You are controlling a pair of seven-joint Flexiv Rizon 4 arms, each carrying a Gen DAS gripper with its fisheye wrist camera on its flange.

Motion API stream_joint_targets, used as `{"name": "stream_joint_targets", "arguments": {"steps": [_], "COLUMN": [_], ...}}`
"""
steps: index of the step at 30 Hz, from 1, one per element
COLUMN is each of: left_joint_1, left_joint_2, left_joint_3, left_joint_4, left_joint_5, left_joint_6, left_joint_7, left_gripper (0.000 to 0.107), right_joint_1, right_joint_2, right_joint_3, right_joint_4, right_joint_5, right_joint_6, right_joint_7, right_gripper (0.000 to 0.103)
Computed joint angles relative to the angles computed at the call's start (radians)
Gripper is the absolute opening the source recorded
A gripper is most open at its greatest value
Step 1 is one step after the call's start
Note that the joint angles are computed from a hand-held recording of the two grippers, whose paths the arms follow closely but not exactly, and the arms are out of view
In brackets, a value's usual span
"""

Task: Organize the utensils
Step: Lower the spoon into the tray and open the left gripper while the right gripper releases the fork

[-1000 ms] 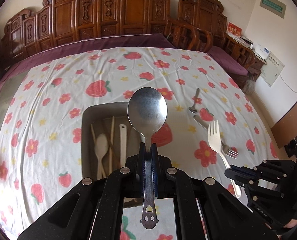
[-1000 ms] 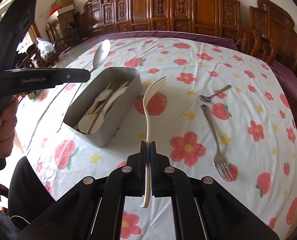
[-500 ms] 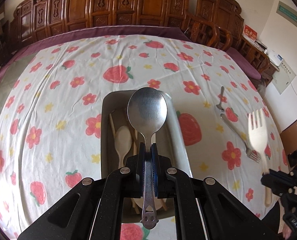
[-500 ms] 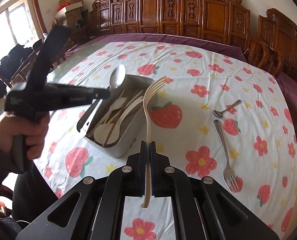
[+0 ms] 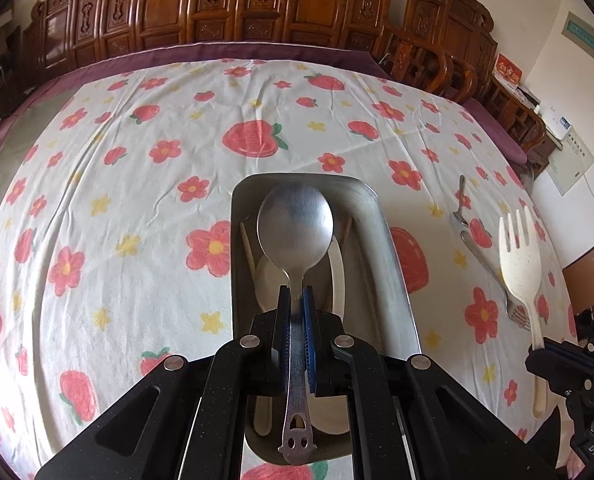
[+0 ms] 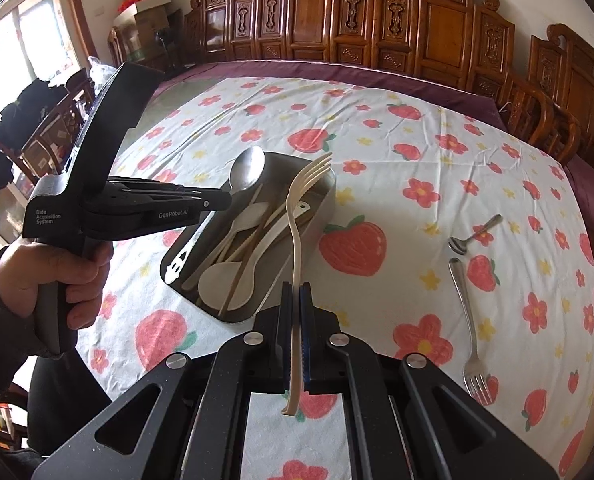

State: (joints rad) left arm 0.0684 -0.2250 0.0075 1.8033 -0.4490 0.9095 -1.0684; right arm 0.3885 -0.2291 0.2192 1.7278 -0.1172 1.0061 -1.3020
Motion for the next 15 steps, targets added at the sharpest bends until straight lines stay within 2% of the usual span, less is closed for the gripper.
{"name": "stream_joint_targets", "arguments": {"steps": [15], "left_joint_1": [0.023], "left_joint_2": [0.079], "left_joint_3": [0.015], "left_joint_4": [0.079], "left_joint_5": [-0.126], "left_joint_6": [0.034], "left_joint_7": [0.104], "left_gripper": [0.005], "right_joint_1": [0.019], "right_joint_2": [-0.088], "right_joint_3": [0.013], "right_joint_4": [-0.096], "right_joint_5": [0.042], "right_joint_6": [-0.021], "right_joint_7": [-0.017], "right_gripper": [0.005]}}
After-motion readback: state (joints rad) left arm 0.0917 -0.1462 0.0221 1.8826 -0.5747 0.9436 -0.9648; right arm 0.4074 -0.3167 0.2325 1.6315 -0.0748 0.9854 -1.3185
